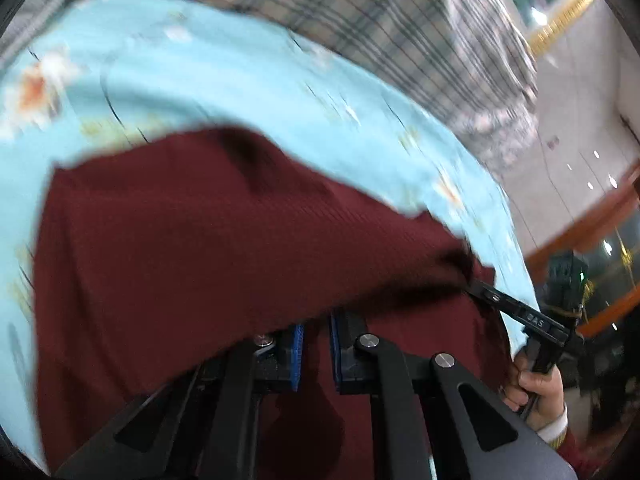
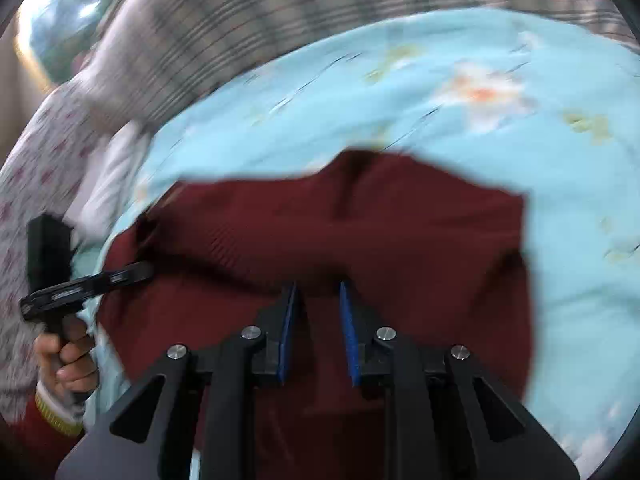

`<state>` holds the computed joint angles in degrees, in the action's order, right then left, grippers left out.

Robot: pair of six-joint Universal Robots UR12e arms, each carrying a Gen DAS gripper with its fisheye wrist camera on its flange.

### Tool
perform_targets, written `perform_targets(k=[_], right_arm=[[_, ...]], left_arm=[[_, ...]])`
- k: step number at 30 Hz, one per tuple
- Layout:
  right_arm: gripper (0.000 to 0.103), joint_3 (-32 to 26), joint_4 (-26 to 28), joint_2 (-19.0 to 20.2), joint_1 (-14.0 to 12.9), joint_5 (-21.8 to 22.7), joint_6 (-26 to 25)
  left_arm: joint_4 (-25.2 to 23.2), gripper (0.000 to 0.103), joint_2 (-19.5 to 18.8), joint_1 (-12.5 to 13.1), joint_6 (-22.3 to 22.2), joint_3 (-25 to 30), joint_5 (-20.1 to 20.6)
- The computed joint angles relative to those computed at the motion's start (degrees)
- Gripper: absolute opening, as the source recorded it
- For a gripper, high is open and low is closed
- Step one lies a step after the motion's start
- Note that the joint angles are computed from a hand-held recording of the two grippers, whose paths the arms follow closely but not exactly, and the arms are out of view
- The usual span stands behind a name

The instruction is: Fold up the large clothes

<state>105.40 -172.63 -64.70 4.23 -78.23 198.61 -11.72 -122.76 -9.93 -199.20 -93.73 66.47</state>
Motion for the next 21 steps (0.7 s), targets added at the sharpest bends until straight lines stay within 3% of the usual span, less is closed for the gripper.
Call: perform_targets(k=[4,7,14,17,21], right_arm=[[0.023,-0.58,-2.84,0.81,-1.53,-3.02,7.42],[0.023,-0.11,-3.52,0.57,-1.96,-4.34,11.51],[0.029,5.26,-11.22,-2.49,-1.85,-6.22,17.39],[0.029,7.64,-12.46,-4.00,-1.35,-4.33,16.93],[0.029,10.20,-13.77,-5.05,-0.35,-1.60,16.57]], left_arm=[[-0.12,0.016,-0.68,0.06,-0.47,2.19,9.95],[-0.26,0.017,-1.08,1.00,-2.57,2.31,12.03],[5.65,0.019,2.70,2.53,-7.03,-5.93,9.95],[9.79,0.032,5.52,2.55,-9.90,-11.21,8.19],[14.72,0.060,8.47,1.95,-13.45,-16.74,5.69]])
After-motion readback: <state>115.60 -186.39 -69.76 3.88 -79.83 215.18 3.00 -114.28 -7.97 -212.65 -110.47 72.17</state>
